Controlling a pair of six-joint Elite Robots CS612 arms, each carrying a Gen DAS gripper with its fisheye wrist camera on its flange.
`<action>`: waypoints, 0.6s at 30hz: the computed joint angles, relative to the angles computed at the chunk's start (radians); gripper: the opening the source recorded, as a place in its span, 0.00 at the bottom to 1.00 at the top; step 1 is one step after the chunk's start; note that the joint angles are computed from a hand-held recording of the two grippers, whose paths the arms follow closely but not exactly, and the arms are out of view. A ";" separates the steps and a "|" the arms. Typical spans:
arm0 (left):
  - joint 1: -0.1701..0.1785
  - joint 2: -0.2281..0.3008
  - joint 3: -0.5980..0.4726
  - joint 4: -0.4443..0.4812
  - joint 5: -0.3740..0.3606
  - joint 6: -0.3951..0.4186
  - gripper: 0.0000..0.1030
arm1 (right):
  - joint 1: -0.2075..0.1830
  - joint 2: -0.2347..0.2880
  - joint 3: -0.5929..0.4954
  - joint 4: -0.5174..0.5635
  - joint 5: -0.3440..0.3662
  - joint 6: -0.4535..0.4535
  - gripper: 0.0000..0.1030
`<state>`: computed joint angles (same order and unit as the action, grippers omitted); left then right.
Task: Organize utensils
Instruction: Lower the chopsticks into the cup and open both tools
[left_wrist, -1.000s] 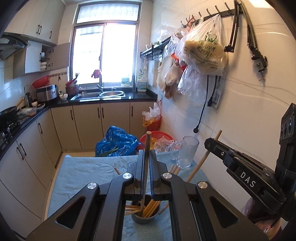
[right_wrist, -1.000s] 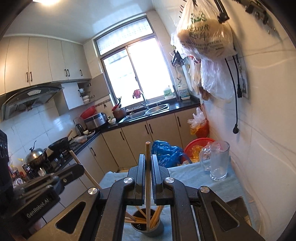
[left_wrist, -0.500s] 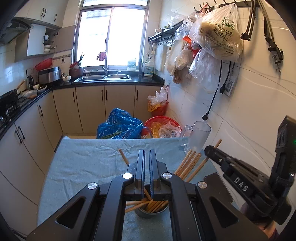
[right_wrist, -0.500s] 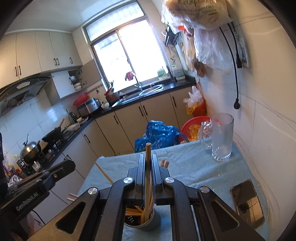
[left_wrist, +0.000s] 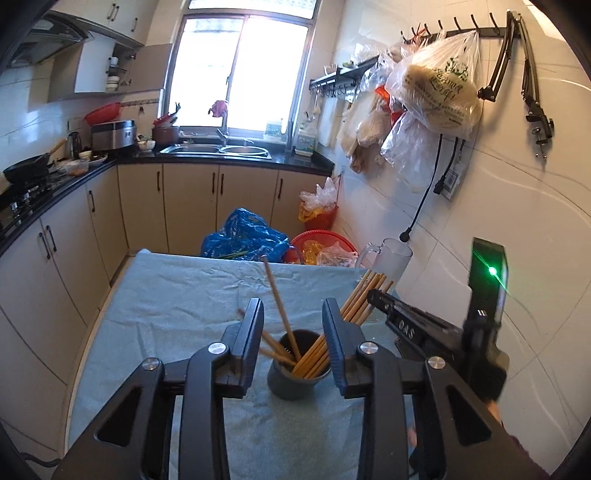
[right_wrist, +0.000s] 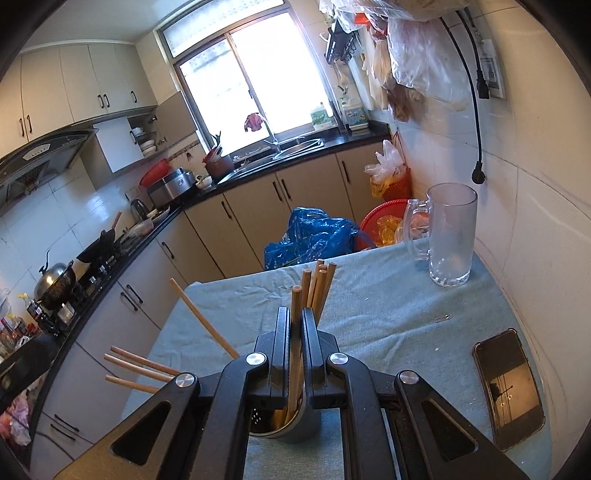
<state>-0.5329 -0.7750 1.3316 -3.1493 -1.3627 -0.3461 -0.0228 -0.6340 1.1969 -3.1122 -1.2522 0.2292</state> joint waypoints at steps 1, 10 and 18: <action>-0.002 -0.007 0.015 -0.011 0.007 0.004 0.32 | 0.000 0.000 -0.001 0.003 0.001 0.000 0.06; -0.030 -0.047 0.109 -0.088 0.099 0.057 0.43 | 0.005 -0.005 0.007 0.001 -0.012 0.000 0.07; -0.041 -0.049 0.136 -0.100 0.143 0.095 0.54 | -0.002 -0.025 0.044 -0.020 -0.014 0.004 0.19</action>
<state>-0.5739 -0.8243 1.4673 -3.2491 -1.2197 -0.2509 -0.0249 -0.6588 1.2405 -3.1320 -1.2662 0.2328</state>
